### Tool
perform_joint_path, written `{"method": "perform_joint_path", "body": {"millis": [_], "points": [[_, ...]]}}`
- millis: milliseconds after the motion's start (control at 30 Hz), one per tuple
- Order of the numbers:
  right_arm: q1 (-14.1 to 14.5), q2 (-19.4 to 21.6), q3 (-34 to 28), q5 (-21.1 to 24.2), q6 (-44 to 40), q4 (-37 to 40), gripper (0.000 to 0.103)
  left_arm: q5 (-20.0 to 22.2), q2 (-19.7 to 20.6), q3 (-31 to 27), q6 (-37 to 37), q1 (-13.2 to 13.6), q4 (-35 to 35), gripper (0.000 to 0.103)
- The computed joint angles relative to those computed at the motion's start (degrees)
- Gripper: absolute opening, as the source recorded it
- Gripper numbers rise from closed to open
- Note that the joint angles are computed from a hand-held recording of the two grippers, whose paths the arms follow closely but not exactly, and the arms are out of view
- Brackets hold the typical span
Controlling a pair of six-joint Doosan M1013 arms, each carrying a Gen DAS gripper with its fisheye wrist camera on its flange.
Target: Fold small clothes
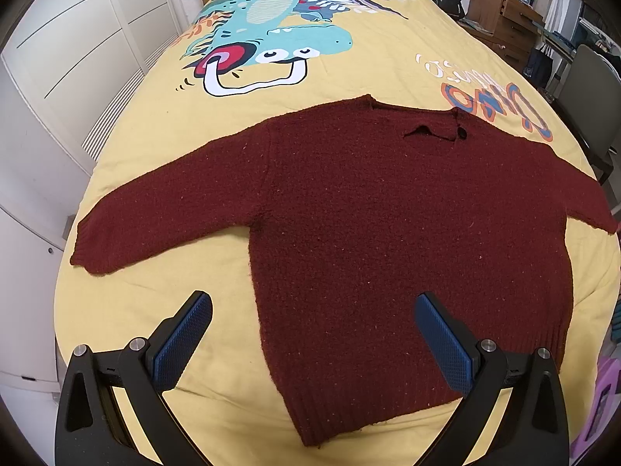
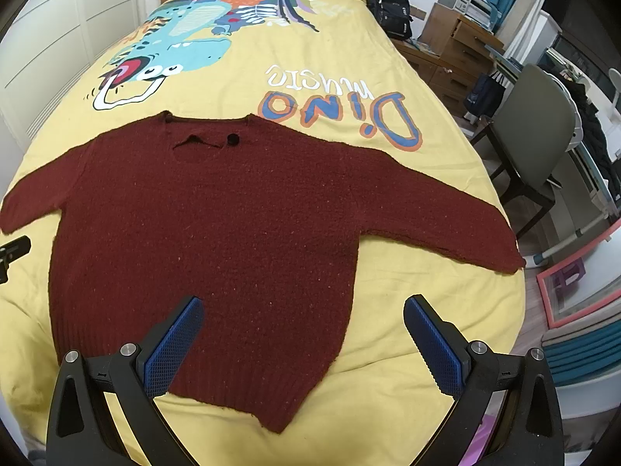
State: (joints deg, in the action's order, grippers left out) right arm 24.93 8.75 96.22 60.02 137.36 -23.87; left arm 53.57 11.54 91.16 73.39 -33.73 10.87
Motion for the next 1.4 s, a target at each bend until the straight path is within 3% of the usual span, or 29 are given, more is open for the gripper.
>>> {"method": "perform_joint_path", "body": {"millis": [400, 700, 900, 1167, 1400], "points": [[-0.15, -0.1, 0.48, -0.55, 0.42, -0.11, 0.103, 0.34, 0.18, -0.03, -0.14, -0.06, 0.07, 0.102], [-3.2, -1.23, 3.21, -6.37, 6.12, -1.95, 0.103, 0.6, 1.39, -1.16, 0.57, -0.17, -0.09, 0.102], [-9.12, -1.94, 6.22, -9.44, 11.18, -4.05, 0.103, 0.79, 4.27, -3.87, 2.19, 0.22, -0.77, 0.102], [-19.23, -0.68, 8.82, -9.47, 14.82, -4.07, 0.103, 1.72, 9.1, -8.51, 4.71, 1.46, -4.21, 0.102], [-28.98, 1.36, 11.28, -11.99, 15.81, 3.83, 0.103, 2.2, 11.48, -9.99, 5.32, 2.28, -5.98, 0.102]]}}
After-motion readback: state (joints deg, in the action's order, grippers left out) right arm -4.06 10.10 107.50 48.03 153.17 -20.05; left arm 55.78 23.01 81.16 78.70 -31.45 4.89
